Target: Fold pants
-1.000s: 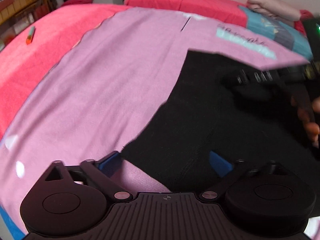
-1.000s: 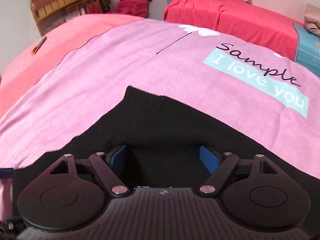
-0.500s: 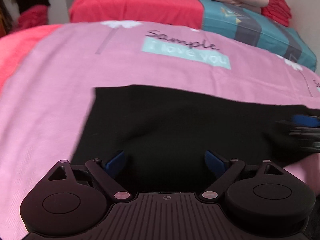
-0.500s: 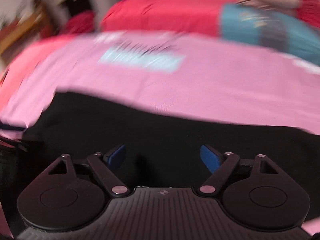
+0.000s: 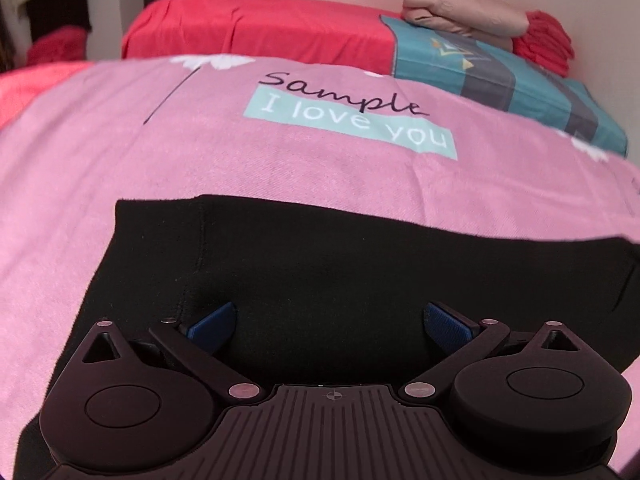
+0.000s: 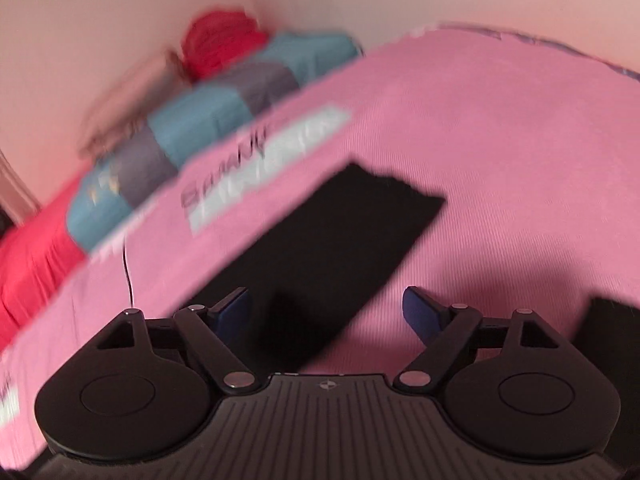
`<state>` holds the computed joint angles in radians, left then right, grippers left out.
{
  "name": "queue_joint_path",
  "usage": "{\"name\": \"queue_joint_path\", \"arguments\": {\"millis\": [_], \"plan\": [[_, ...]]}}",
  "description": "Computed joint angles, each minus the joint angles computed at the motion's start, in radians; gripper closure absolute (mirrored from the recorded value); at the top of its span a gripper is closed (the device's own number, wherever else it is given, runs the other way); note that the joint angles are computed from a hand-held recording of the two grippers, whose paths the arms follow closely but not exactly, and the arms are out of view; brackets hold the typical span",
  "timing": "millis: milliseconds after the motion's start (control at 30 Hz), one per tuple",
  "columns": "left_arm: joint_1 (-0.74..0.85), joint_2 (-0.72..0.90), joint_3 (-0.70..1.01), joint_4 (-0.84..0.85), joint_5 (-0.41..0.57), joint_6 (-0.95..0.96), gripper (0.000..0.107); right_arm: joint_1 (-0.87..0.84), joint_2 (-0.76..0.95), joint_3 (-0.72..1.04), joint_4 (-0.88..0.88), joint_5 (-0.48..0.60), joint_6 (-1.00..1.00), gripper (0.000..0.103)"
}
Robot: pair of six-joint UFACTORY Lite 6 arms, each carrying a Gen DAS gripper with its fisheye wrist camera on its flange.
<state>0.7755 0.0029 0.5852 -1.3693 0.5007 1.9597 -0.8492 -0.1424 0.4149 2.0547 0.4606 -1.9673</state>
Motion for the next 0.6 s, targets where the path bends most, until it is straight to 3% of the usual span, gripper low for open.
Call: {"name": "queue_joint_path", "arguments": {"millis": [67,100,167,233,333,400,467,533,600], "plan": [[-0.04,-0.031,-0.043,-0.091,-0.06,0.098,0.004,0.025,0.078,0.047,0.091,0.002,-0.06,0.052],[-0.05,-0.043,-0.06,-0.127,-0.079,0.143,0.004,0.042,0.104,0.066,0.112,-0.005,-0.105,0.086],[-0.057,-0.047,-0.069,-0.16,-0.089,0.178,0.004,0.021,0.107,0.071,0.066,0.011,-0.192,0.091],[-0.038,-0.044,-0.064,-0.136,-0.073,0.164,0.004,-0.026,0.14,0.1,0.077,0.028,-0.236,0.091],[-0.042,-0.054,-0.076,-0.158,-0.081,0.194,0.004,-0.107,0.245,0.186,0.015,0.08,-0.099,0.09],[-0.046,-0.053,-0.077,-0.172,-0.085,0.206,0.004,-0.072,0.183,0.141,0.097,0.044,-0.169,0.085],[-0.05,-0.057,-0.082,-0.186,-0.089,0.219,0.004,-0.004,0.013,0.037,0.306,-0.057,-0.364,0.067],[-0.058,-0.066,-0.089,-0.198,-0.098,0.225,0.004,0.099,-0.183,-0.078,0.484,-0.125,-0.574,0.038],[-0.06,-0.071,-0.094,-0.207,-0.102,0.234,0.004,0.226,-0.304,-0.168,0.516,-0.131,-0.668,0.033]]}}
